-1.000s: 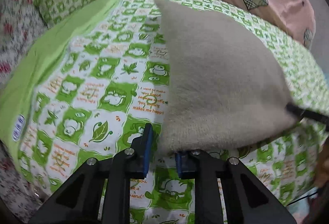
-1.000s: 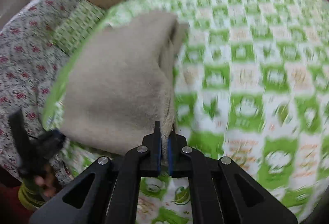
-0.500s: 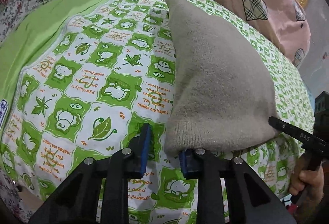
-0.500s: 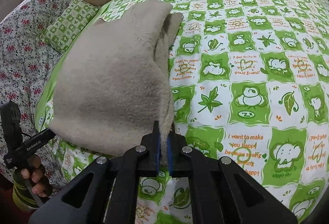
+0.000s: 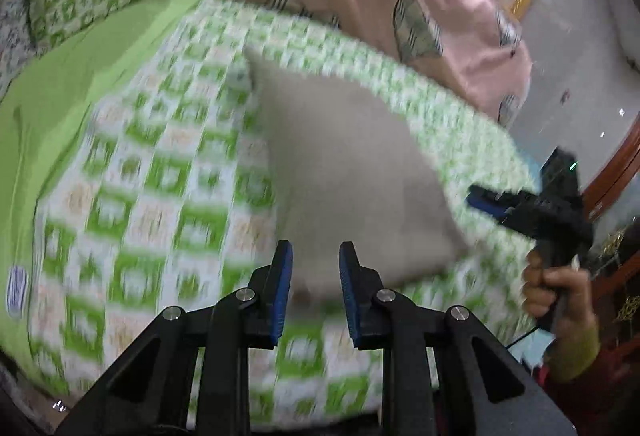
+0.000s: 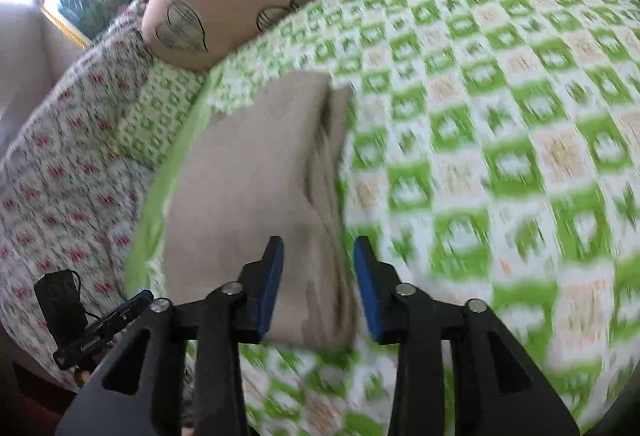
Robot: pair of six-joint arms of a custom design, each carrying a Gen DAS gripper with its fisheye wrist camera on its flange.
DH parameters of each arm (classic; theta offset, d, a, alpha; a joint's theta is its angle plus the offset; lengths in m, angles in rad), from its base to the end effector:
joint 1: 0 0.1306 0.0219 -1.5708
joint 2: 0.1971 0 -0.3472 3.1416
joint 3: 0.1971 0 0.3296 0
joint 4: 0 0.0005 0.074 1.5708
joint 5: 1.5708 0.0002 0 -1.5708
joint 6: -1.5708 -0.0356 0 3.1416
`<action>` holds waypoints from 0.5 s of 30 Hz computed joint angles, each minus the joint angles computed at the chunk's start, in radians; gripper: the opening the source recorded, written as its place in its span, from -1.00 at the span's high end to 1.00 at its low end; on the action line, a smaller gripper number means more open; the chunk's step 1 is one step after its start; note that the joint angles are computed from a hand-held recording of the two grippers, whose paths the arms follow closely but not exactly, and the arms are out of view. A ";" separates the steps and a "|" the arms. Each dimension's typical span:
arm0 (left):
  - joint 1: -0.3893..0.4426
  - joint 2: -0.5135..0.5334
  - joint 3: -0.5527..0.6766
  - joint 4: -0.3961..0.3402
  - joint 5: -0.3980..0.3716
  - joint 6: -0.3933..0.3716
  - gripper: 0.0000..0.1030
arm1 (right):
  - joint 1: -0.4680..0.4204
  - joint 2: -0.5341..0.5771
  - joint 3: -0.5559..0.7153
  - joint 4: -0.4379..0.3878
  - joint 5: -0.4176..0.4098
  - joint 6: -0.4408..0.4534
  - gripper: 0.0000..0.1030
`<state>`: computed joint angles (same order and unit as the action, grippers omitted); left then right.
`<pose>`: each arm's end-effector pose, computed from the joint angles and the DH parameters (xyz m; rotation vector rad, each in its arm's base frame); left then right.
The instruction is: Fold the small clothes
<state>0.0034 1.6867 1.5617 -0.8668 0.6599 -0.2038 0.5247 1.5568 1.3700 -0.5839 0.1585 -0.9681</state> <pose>0.5116 -0.0206 0.3342 0.4849 2.3693 -0.7454 0.4247 0.2387 0.3346 0.6054 2.3198 0.5482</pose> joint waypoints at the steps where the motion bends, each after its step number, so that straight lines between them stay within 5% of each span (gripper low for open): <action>1: -0.011 0.022 0.043 0.019 -0.003 0.038 0.53 | -0.011 0.024 0.035 -0.004 -0.004 0.013 0.16; 5: -0.050 0.124 0.217 -0.016 0.048 0.070 0.51 | -0.055 0.120 0.166 -0.017 -0.047 0.044 0.16; 12: -0.110 0.313 0.477 -0.132 -0.030 0.033 0.52 | -0.116 0.318 0.406 -0.121 -0.200 0.044 0.18; 13: -0.112 0.338 0.512 -0.149 -0.048 0.036 0.57 | -0.116 0.327 0.419 -0.131 -0.192 0.053 0.31; 14: -0.111 0.338 0.505 -0.148 -0.057 0.034 0.57 | -0.114 0.344 0.454 -0.161 -0.156 0.075 0.84; 15: -0.113 0.347 0.517 -0.155 -0.067 0.028 0.57 | -0.117 0.342 0.454 -0.147 -0.155 0.082 0.84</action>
<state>-0.1091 2.0342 2.0789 -1.0213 0.5924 -0.1761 0.4078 1.8987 1.8240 -0.7312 0.0035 -0.8864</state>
